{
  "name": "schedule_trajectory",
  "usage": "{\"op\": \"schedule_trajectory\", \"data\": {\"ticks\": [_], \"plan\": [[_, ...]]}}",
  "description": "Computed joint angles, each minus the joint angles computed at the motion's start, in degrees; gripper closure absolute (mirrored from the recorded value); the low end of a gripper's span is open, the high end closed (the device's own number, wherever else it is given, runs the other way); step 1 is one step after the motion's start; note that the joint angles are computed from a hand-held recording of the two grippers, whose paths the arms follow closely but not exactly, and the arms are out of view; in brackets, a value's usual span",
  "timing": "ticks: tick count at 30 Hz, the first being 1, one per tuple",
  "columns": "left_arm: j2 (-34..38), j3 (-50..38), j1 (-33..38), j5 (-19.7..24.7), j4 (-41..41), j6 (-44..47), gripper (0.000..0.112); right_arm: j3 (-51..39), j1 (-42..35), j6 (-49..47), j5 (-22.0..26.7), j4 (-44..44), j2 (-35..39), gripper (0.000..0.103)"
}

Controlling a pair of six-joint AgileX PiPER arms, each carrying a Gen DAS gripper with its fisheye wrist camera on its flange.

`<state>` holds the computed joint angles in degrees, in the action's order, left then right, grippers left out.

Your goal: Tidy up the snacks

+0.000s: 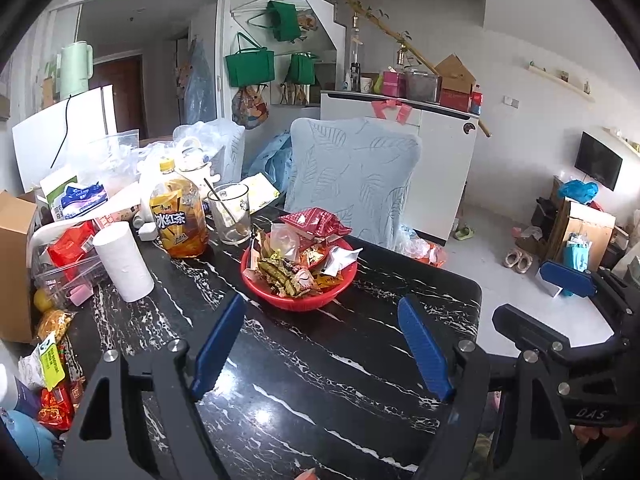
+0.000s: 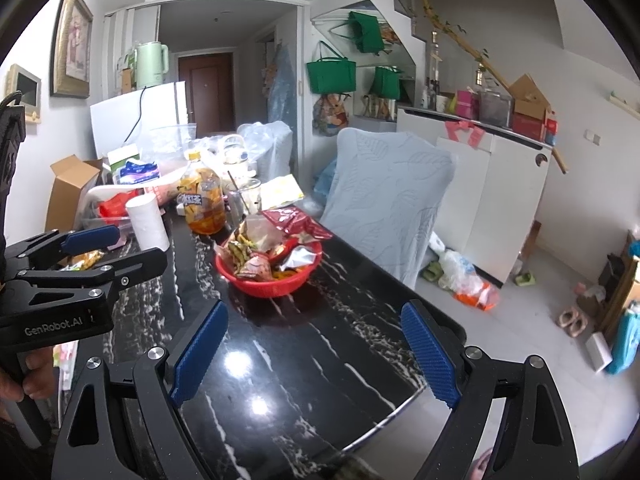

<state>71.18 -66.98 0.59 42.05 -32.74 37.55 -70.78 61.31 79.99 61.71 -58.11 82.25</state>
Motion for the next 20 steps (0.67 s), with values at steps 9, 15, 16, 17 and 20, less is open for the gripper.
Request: {"op": "schedule_trajectory", "data": {"ticks": [9,15,16,17,20], "plan": [[0.47,-0.39,-0.38,0.39,1.2,-1.21,0.034,0.72,-0.34,0.3,-0.77,-0.1,-0.07,0.014],[0.49,0.05,-0.96,-0.32,1.34,-0.88,0.034,0.74,-0.35,0.41,-0.87,-0.09,0.01,0.014],[0.52,0.12,-1.04,-0.25,1.37,-0.82,0.034,0.77,-0.37,0.4,-0.91,-0.07,0.02,0.014],[0.67,0.08,-0.86,0.05,0.81,-0.3,0.034,0.75,-0.35,0.41,-0.89,-0.07,0.0,0.014],[1.34,0.01,-0.51,0.78,-1.0,1.17,0.034,1.05,-0.56,0.67,-1.34,0.22,0.19,0.014]]}}
